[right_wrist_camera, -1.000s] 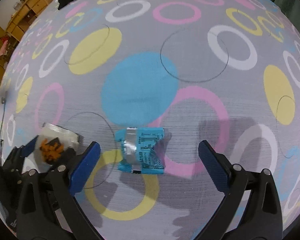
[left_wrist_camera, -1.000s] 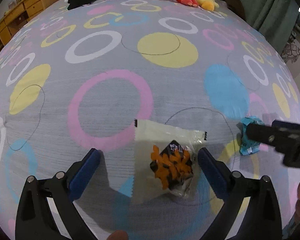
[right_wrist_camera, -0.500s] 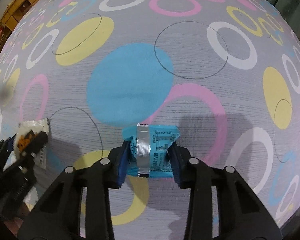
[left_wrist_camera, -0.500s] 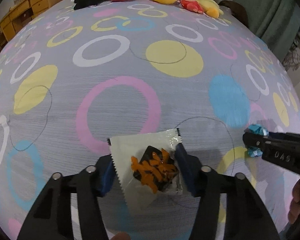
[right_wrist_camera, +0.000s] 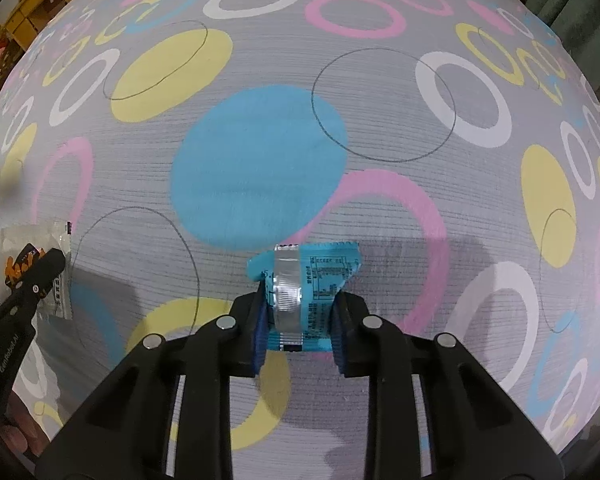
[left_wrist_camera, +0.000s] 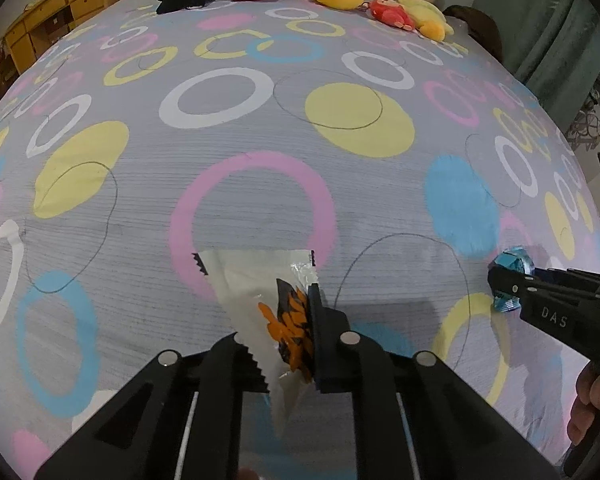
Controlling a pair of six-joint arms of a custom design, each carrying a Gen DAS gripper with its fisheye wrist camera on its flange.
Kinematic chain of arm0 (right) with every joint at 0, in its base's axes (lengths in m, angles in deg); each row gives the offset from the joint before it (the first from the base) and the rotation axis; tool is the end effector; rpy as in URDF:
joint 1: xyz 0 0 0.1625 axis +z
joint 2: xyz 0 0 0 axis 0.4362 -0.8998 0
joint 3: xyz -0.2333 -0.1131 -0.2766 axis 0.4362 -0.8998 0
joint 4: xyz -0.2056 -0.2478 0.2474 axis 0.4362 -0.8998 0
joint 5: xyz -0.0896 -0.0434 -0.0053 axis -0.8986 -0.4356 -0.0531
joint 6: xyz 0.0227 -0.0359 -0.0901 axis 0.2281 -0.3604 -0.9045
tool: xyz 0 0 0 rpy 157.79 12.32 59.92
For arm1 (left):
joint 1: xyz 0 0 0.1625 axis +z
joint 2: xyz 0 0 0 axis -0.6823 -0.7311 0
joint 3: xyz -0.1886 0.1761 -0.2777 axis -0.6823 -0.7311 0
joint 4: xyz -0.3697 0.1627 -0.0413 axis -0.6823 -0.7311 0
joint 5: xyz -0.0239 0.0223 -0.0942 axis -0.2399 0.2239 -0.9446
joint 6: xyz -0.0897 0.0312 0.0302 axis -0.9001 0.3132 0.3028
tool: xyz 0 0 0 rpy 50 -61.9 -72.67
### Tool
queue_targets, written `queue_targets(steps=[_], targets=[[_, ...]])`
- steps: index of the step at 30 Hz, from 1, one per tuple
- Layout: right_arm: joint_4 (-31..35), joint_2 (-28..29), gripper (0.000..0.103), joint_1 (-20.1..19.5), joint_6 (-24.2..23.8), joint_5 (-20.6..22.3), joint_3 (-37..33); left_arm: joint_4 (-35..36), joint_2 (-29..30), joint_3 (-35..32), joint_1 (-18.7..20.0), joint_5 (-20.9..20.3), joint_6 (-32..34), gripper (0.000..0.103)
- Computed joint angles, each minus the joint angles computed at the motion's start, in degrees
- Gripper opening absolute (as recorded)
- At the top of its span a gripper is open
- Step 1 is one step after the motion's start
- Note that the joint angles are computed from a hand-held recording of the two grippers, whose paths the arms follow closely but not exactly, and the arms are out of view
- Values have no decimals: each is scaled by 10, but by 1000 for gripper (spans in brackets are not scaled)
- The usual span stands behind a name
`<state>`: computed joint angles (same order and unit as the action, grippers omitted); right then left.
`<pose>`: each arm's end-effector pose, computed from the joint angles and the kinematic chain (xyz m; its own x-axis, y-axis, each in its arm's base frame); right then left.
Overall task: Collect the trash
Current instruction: 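Lift the blue wrapper and white packet and carry both down to the bag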
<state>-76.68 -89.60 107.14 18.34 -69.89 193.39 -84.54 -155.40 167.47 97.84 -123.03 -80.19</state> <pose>0.3868 -0.3223 -0.0350 -0.6477 0.3589 0.6721 0.0722 0.9070 -0.4148 -0.0452 -0.3929 0.3228 -0.7302 0.3926 -0.5592 0.5166 0.8529 -0.0757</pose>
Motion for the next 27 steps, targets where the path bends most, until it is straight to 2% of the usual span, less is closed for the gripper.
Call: queue_targets(steps=[3, 5, 15, 22, 27], targets=[[13, 4, 23, -1, -6, -4, -11, 8, -3, -2, -3, -1, -6, 10], [-3, 0, 23, 1, -10, -7, -6, 12, -7, -2, -7, 1, -7, 10], [28, -18, 23, 31, 13, -12, -14, 66, -42, -15, -43, 11, -35, 9], [74, -42, 23, 69, 43, -13, -32, 139, -87, -34, -94, 12, -78, 9], [129, -49, 23, 109, 74, -15, -63, 217, -130, -50, -148, 7, -124, 9]])
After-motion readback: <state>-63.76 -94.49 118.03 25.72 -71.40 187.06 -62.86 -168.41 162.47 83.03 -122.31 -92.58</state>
